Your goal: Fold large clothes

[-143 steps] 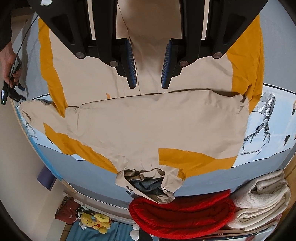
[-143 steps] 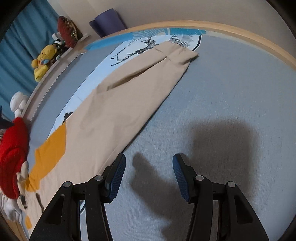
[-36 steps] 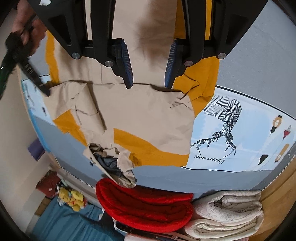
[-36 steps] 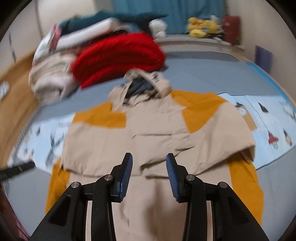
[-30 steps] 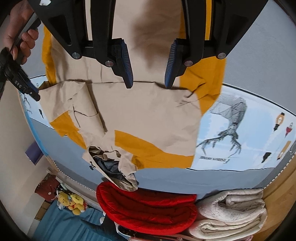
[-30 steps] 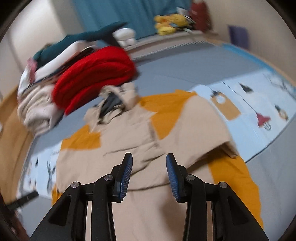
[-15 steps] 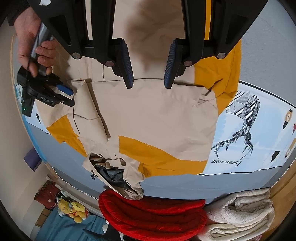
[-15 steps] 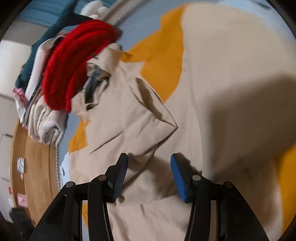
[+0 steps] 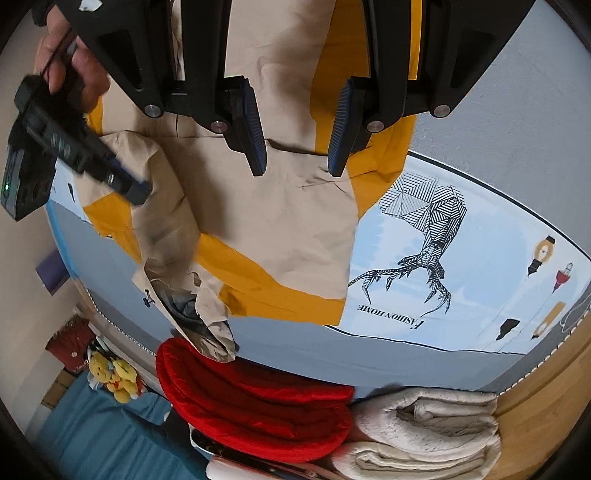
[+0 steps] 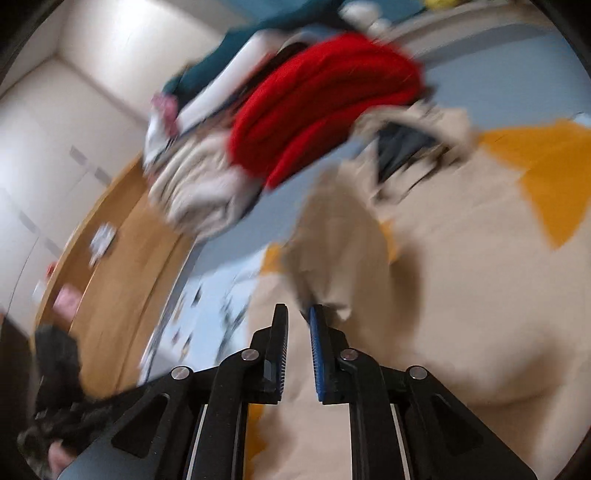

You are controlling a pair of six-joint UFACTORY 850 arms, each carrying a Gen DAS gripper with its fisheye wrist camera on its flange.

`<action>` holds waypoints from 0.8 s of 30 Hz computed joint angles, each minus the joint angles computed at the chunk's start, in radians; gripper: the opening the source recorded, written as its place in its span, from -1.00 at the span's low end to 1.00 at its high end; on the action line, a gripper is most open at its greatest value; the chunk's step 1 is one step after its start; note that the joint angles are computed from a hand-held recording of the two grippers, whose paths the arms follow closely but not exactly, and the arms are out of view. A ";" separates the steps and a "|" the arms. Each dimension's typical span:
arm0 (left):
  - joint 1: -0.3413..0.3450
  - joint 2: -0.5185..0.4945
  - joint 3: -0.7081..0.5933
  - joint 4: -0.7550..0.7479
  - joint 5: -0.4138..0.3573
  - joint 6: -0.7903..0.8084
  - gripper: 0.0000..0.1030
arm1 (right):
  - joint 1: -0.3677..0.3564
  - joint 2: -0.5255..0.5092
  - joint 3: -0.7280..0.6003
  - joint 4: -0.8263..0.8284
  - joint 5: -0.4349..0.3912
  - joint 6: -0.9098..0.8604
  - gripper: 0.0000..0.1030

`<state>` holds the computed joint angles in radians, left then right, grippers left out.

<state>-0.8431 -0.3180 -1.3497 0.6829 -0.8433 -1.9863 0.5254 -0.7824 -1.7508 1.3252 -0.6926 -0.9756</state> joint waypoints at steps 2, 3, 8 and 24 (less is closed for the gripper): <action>0.005 0.004 0.006 0.002 0.010 -0.010 -0.39 | 0.016 0.006 -0.017 -0.151 -0.003 0.126 -0.18; 0.010 0.006 0.012 0.003 0.025 -0.019 -0.39 | 0.020 0.024 -0.002 -0.201 0.026 0.164 -0.15; 0.033 0.005 0.044 -0.012 0.115 -0.063 -0.40 | -0.022 0.162 0.144 -0.369 0.146 0.370 -0.15; 0.086 -0.105 0.065 0.081 0.430 -0.341 -0.43 | -0.171 0.155 0.134 -0.596 0.264 0.660 -0.15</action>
<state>-0.7571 -0.4234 -1.2847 0.7636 -0.4134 -2.3271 0.3544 -0.6276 -1.6166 0.7290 -0.4285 -0.3159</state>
